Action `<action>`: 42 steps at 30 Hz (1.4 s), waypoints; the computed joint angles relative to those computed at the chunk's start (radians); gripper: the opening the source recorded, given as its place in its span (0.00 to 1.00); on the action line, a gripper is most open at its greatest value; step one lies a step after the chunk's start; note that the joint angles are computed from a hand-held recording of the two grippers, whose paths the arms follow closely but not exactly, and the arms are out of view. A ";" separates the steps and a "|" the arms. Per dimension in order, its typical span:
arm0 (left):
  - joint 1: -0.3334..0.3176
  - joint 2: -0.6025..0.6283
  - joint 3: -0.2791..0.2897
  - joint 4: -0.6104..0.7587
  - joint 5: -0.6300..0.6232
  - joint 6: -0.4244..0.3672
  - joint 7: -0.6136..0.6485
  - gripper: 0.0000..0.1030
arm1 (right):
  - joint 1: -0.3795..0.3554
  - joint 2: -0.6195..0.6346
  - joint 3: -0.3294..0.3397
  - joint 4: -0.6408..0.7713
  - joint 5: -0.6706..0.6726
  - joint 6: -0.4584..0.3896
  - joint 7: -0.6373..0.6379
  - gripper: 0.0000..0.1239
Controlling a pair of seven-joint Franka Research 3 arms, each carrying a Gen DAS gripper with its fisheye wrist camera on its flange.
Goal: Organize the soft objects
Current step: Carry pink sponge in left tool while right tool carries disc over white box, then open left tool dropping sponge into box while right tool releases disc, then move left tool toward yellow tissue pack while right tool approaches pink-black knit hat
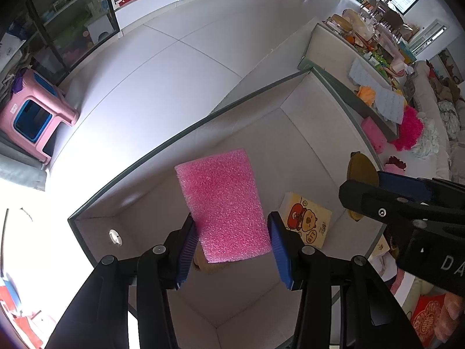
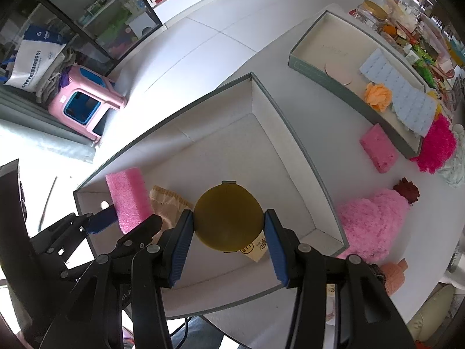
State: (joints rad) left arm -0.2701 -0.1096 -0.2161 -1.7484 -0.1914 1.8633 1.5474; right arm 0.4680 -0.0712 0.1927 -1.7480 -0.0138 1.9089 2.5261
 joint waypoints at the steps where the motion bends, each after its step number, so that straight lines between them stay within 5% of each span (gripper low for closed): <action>1: 0.000 0.002 -0.001 0.002 0.002 -0.001 0.000 0.47 | 0.000 0.003 -0.001 0.001 0.003 0.000 -0.002 0.42; 12: 0.000 -0.008 0.001 -0.014 -0.012 0.026 0.040 0.49 | 0.002 0.017 -0.007 -0.005 0.019 0.004 -0.002 0.44; 14: -0.002 -0.018 0.002 -0.022 -0.014 0.038 0.053 0.63 | 0.000 0.012 -0.010 -0.016 0.031 0.014 -0.004 0.45; 16: -0.002 -0.029 0.002 -0.031 -0.005 0.053 0.047 0.91 | -0.002 0.006 -0.011 -0.026 0.043 0.024 -0.005 0.49; 18: -0.003 -0.034 0.004 -0.032 -0.009 0.056 0.041 0.92 | -0.004 -0.001 -0.010 -0.035 0.050 0.028 -0.004 0.64; 21: -0.002 -0.018 0.003 -0.009 0.005 0.020 0.018 1.00 | -0.007 -0.015 -0.007 -0.049 0.050 0.037 0.004 0.70; 36: -0.009 -0.033 -0.007 -0.012 0.057 -0.028 -0.011 1.00 | -0.027 -0.115 0.025 -0.134 -0.018 0.041 0.126 0.72; 39: -0.018 -0.037 -0.011 -0.011 0.058 -0.030 0.000 1.00 | -0.033 -0.145 0.031 -0.160 -0.018 0.041 0.150 0.83; 42: -0.028 -0.036 -0.016 -0.004 0.055 -0.041 0.009 1.00 | -0.041 -0.191 0.037 -0.208 -0.012 0.047 0.176 0.83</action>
